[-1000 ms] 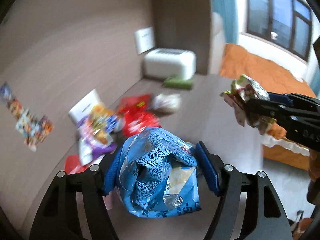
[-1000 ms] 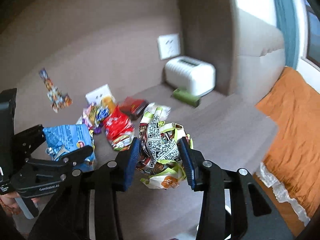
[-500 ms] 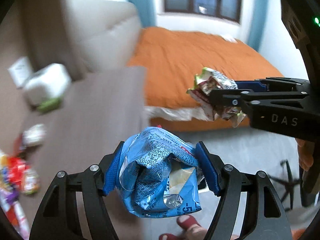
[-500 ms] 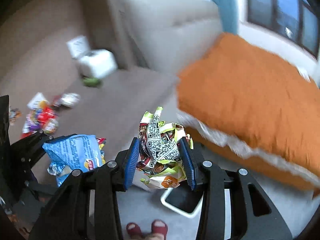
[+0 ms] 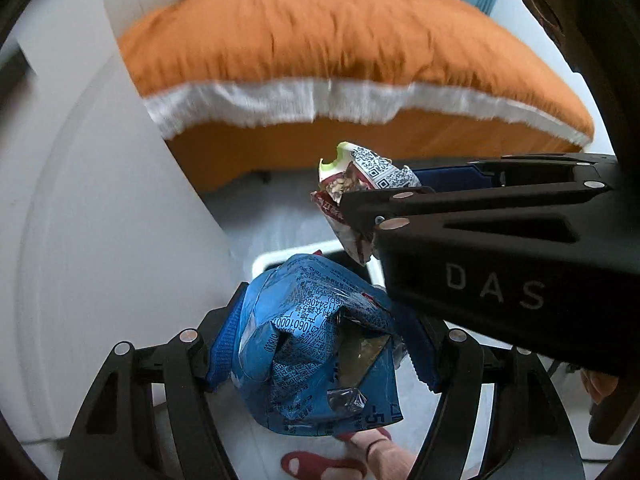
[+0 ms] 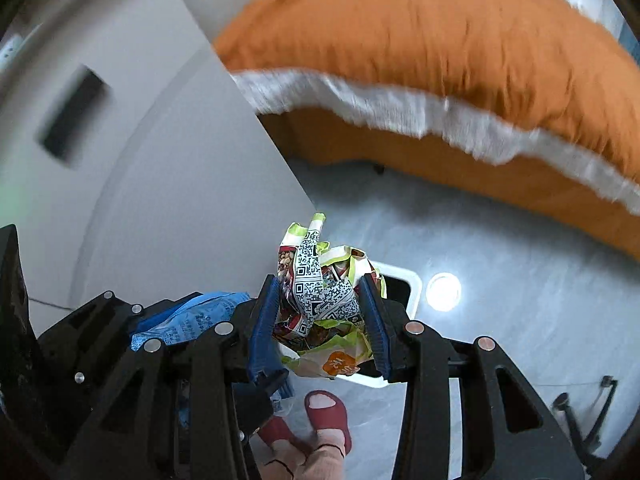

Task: Collect trash
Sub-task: 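Carry the blue bag and wrapper over the white bin and open both tools, then move both tools back toward the snacks on the desk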

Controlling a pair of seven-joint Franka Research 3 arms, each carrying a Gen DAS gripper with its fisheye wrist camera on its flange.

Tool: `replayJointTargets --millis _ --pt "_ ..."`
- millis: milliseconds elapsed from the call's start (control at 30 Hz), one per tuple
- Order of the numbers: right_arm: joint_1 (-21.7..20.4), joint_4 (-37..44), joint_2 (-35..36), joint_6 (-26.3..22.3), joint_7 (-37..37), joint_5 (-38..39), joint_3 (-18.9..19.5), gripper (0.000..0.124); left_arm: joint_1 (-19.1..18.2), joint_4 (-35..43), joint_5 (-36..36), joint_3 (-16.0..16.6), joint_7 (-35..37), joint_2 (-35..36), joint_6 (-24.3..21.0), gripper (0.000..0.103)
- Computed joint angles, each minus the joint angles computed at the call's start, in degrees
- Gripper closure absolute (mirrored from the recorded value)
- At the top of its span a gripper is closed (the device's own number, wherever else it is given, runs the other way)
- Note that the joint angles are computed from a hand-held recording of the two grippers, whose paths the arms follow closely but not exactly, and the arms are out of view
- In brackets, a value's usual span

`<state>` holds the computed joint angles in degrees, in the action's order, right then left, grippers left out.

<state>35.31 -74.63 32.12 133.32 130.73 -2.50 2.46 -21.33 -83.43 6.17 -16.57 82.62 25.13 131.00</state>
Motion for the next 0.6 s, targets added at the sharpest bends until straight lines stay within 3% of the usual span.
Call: replayJointTargets --millis 67,100,133,200,400,600 --pt "-0.92 -1.29 1.92 2.18 -1.19 1.59 0.73 0.081 0.71 -1.94 -1.08 -0.15 0.22 1.85 2.69 0.032" --pt "-1.42 -1.50 2.83 2.56 -2.19 2.59 1.18 0.077 1.25 -3.73 -2.07 -0.53 0.34 1.70 3.99 0.026" --pt "-1.63 -1.50 3.79 2.58 -2.98 3.22 1.37 0.062 1.74 -4.46 -2.86 -0.69 0.59 2.76 5.37 0.010" --pt "-0.57 -2.76 4.95 4.22 -2.45 2.13 0.07 0.028 1.26 -5.54 -1.67 0.23 -1.15 4.19 7.45 0.005" --pt "-0.26 -4.28 6.30 4.67 -2.87 2.27 -0.31 0.026 1.99 -6.89 -1.15 0.45 -3.84 6.33 8.67 0.005" --pt "-0.03 -3.36 5.37 3.19 -2.25 1.74 -0.95 0.026 1.82 -5.59 0.18 0.67 -5.96 5.86 6.96 0.005"
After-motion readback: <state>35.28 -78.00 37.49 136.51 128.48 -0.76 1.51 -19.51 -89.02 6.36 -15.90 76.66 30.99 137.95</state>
